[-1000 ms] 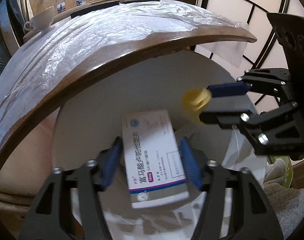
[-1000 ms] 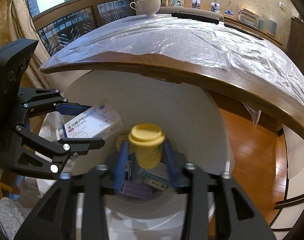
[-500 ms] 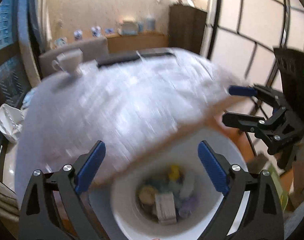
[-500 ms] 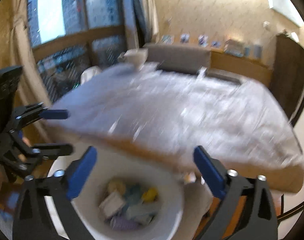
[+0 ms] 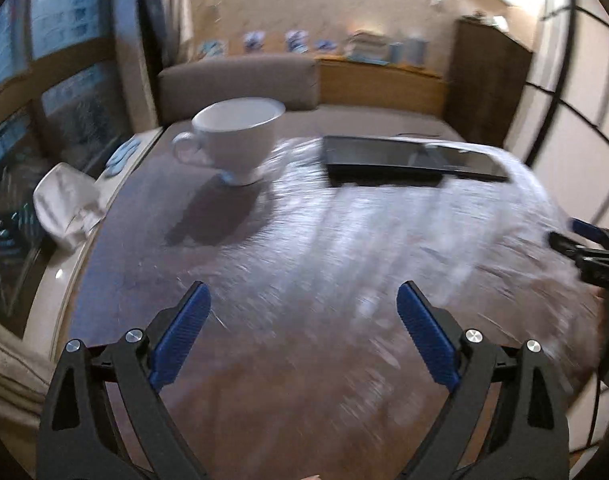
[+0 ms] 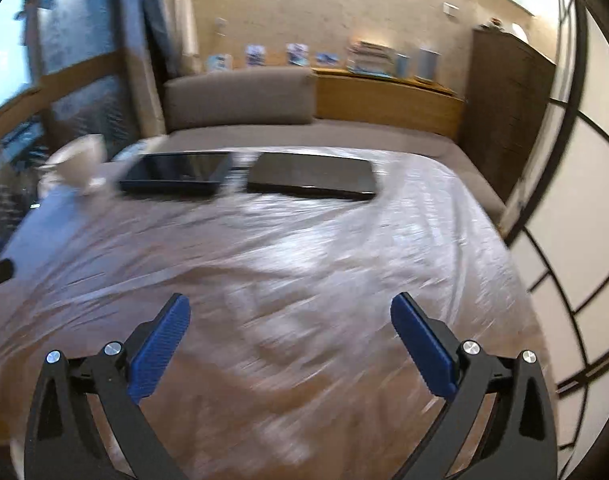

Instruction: Collect trash

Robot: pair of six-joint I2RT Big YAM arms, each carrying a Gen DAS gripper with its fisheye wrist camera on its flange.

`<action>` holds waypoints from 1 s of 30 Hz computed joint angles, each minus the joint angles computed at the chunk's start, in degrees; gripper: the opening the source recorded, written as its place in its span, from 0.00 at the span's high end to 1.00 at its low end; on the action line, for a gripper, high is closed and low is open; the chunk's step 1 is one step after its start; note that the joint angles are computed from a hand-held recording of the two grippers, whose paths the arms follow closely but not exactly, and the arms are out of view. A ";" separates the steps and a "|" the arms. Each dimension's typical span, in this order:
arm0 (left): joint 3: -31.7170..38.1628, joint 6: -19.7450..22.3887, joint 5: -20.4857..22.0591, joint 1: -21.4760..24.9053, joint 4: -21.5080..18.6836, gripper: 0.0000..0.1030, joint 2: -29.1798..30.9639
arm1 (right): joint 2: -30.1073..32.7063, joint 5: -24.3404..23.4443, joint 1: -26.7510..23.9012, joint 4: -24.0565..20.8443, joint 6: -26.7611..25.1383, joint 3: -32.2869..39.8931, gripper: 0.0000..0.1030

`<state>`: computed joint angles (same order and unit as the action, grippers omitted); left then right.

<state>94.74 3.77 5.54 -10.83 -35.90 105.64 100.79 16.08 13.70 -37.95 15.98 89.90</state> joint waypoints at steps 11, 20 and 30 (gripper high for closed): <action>14.29 -6.51 -5.53 1.08 -10.70 0.07 10.83 | 6.94 -0.85 -6.39 -11.13 1.26 8.87 0.04; 16.81 -6.58 -7.38 0.93 -12.94 0.01 12.34 | 6.73 -3.03 -7.09 -10.46 3.69 7.84 0.04; 16.95 -6.68 -7.44 0.84 -13.04 0.01 12.41 | 6.98 -3.19 -7.32 -10.55 3.51 8.20 0.04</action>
<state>111.69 -2.91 -1.90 -9.99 -48.94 118.05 107.77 12.89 6.38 -48.50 19.49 98.10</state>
